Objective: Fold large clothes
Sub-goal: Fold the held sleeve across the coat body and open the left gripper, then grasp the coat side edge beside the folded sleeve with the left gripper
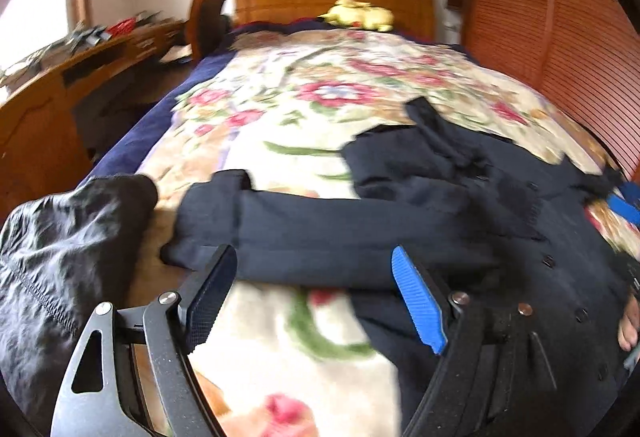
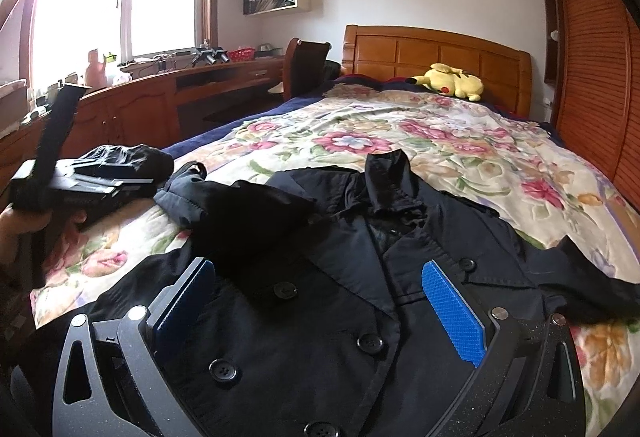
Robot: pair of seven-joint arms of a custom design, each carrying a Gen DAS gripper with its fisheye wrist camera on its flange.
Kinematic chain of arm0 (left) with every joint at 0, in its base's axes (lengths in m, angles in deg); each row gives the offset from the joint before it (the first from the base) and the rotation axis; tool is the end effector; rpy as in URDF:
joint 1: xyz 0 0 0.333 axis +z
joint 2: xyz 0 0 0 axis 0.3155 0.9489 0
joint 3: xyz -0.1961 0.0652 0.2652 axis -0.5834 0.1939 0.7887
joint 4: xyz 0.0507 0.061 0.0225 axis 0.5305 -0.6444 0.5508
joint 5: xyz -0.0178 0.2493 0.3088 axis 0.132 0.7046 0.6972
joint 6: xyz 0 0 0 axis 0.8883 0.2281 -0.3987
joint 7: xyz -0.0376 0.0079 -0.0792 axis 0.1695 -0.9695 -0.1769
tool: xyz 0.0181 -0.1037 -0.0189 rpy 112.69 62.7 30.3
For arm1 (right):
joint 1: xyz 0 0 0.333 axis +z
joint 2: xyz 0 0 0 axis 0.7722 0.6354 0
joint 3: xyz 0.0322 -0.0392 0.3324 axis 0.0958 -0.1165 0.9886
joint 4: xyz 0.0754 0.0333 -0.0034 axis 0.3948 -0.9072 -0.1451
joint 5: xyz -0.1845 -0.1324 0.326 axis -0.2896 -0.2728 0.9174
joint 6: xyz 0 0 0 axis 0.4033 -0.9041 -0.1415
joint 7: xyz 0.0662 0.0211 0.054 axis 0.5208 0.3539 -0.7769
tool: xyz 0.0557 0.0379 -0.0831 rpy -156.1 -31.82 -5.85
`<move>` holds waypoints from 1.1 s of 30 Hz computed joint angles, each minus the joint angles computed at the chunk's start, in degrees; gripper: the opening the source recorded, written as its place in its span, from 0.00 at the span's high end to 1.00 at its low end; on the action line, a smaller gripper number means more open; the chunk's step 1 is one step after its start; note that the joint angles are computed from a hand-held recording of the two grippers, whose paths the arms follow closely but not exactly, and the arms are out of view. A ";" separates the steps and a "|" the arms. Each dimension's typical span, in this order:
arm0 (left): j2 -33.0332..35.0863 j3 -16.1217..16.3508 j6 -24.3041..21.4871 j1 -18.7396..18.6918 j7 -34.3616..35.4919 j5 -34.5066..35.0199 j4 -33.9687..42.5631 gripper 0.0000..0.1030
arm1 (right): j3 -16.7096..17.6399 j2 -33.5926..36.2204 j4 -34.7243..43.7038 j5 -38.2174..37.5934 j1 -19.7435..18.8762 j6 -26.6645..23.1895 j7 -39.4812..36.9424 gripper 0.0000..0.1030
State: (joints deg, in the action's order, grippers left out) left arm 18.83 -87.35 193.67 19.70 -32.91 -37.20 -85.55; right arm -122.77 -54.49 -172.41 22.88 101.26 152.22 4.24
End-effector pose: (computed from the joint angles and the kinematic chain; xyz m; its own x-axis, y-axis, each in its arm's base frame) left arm 0.4315 -0.2194 0.5011 0.2021 -0.9791 0.0234 -0.6432 -0.1507 -0.7507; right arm 0.4277 -0.0644 0.5284 0.6148 -0.7872 0.0488 -0.3140 -0.3010 -0.9005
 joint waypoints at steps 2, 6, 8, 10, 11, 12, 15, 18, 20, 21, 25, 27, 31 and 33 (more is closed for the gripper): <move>0.98 0.38 -0.42 1.38 -1.32 0.91 0.23 0.22 | 0.01 0.28 0.09 -0.04 0.14 -0.10 -0.14 0.00; 4.77 2.94 -1.96 2.02 -1.72 1.36 1.48 0.22 | 0.17 0.59 0.14 0.00 0.02 -0.69 -0.62 0.00; 6.57 4.10 -3.45 1.37 -1.60 1.29 2.15 0.22 | 0.26 1.03 0.30 0.14 0.00 -1.06 -0.90 0.00; 8.11 5.25 -5.54 0.37 -1.29 1.25 2.79 0.22 | 0.40 1.33 0.48 0.49 -0.14 -1.81 -1.17 0.00; 8.73 5.88 -6.37 -0.09 -1.22 1.39 2.94 0.22 | 0.55 1.58 0.61 0.74 -0.29 -2.20 -1.27 0.00; 9.43 6.49 -7.39 -0.57 -1.11 1.37 3.14 0.22 | 0.63 1.98 0.81 1.04 -0.38 -2.52 -1.41 0.00; 11.42 8.72 -9.40 -2.37 2.14 -1.74 3.55 0.22 | 1.19 3.13 1.30 2.15 -0.95 -3.42 -1.96 0.00; 11.75 10.47 -7.04 -3.12 3.32 -3.58 2.66 0.22 | 1.98 4.07 1.76 3.48 -1.81 -4.41 -2.84 0.00; 11.64 11.10 -5.46 -3.23 3.91 -4.94 2.26 0.22 | 2.79 4.48 1.88 4.45 -2.65 -4.90 -3.49 0.00; 11.80 11.32 -4.74 -3.13 4.28 -5.39 2.18 0.22 | 3.19 4.68 1.94 4.93 -3.08 -5.07 -3.88 0.00; 12.50 11.62 -2.16 -2.94 5.67 -6.57 2.09 0.31 | 4.42 5.19 1.98 7.13 -4.20 -5.40 -5.42 0.00; 12.68 11.45 -1.46 -2.98 6.20 -6.05 2.27 0.52 | 4.81 5.32 1.99 8.26 -4.51 -5.50 -6.32 0.00; 12.53 10.84 -1.99 -3.80 8.19 -6.17 2.96 0.78 | 5.24 5.34 1.93 10.26 -5.03 -5.56 -8.23 0.00; 12.20 10.75 -1.39 -4.14 9.28 -7.27 3.06 0.89 | 5.44 5.34 1.99 11.12 -5.38 -5.61 -8.97 0.00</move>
